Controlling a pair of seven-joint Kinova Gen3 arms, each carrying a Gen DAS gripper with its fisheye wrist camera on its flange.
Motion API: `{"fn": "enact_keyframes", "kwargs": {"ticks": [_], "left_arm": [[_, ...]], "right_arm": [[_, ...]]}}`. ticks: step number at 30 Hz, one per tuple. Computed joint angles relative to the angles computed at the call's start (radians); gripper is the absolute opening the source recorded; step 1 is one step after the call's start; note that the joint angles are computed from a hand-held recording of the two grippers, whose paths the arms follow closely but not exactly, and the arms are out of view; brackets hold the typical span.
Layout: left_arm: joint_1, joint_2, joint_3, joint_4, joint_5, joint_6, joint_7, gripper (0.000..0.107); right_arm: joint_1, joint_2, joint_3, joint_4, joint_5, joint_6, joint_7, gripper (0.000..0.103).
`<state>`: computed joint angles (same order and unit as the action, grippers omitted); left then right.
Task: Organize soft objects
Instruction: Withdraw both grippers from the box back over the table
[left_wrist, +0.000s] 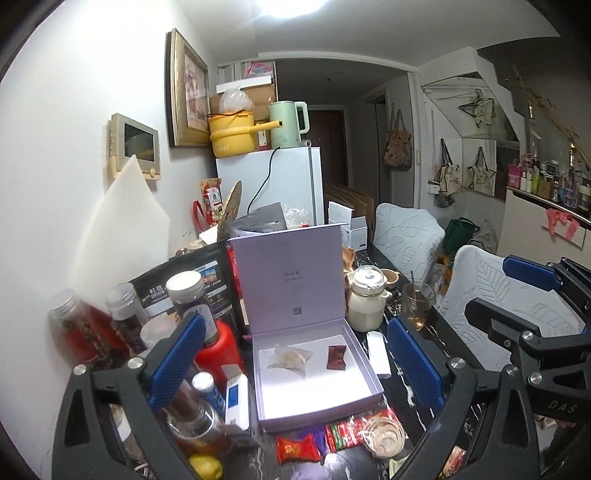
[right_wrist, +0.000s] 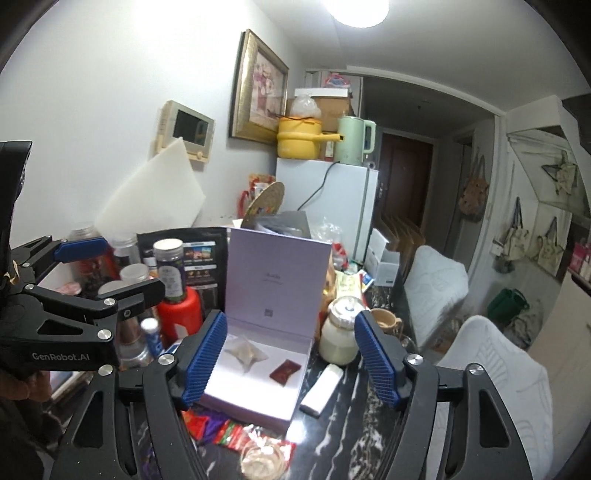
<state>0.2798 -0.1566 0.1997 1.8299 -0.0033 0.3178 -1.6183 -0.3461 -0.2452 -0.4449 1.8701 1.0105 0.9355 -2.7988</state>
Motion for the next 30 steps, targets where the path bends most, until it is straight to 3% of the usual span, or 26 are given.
{"fn": "enact_keyframes", "kwargs": {"ticks": [6, 15, 24, 30], "left_arm": [[0.072, -0.073, -0.073, 0.094, 0.081, -0.029, -0.091, 0.101], [0.168, -0.157, -0.168, 0.214, 0.177, -0.066, -0.188, 0.101], [0.244, -0.209, -0.238, 0.331, 0.212, -0.135, -0.252, 0.101], [0.355, -0.192, -0.358, 0.37, 0.256, -0.112, -0.305, 0.101]], "right_arm": [[-0.025, -0.033, -0.082, 0.044, 0.024, 0.081, -0.088, 0.08], [-0.08, -0.05, -0.19, 0.113, 0.04, 0.19, -0.237, 0.081], [-0.178, -0.016, -0.245, 0.166, 0.038, 0.293, -0.383, 0.081], [-0.263, 0.007, -0.236, 0.219, 0.01, 0.307, -0.5, 0.081]]}}
